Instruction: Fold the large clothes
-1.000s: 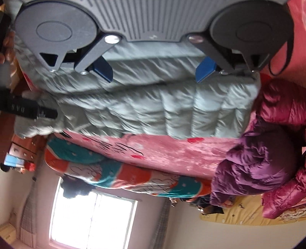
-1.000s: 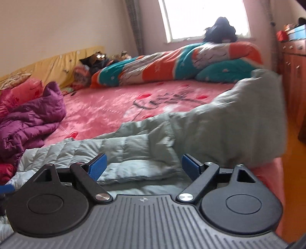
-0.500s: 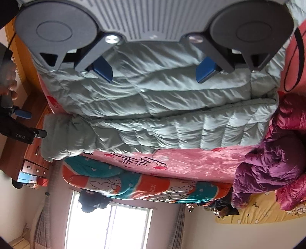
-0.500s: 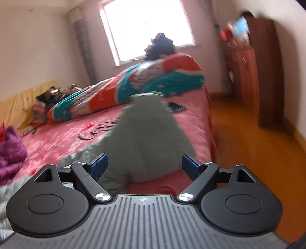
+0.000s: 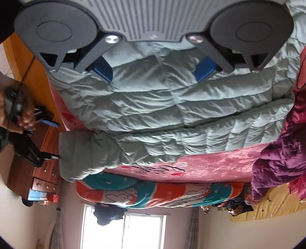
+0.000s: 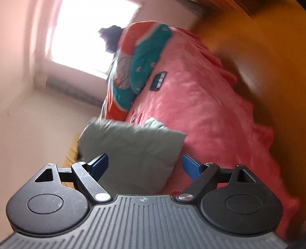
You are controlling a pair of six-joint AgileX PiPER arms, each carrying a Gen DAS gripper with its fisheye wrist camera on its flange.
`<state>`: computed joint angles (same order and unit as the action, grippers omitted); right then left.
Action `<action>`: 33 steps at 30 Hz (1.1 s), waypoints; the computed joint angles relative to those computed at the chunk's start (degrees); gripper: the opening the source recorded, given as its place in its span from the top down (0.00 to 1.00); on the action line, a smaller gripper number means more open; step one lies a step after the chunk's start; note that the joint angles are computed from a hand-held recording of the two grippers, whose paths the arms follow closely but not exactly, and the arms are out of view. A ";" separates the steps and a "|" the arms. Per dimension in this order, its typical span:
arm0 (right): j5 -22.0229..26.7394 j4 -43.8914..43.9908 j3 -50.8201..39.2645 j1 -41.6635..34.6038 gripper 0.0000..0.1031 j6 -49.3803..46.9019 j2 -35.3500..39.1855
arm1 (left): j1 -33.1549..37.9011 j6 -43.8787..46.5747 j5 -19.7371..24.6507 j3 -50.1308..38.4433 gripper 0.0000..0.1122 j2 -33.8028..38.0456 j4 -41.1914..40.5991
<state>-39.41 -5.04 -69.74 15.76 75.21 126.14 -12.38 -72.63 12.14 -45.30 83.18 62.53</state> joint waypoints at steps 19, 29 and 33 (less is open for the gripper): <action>-20.99 -14.69 -22.01 -5.80 0.08 30.86 21.28 | -4.37 17.33 6.26 -4.92 0.17 2.01 -18.24; -22.57 -12.74 -29.61 -4.45 0.56 37.39 26.29 | -0.77 16.17 3.37 -5.13 0.15 3.07 -18.14; -22.40 -9.05 -29.67 -3.47 0.76 34.60 24.86 | 1.83 13.21 0.86 -4.53 0.15 2.94 -16.37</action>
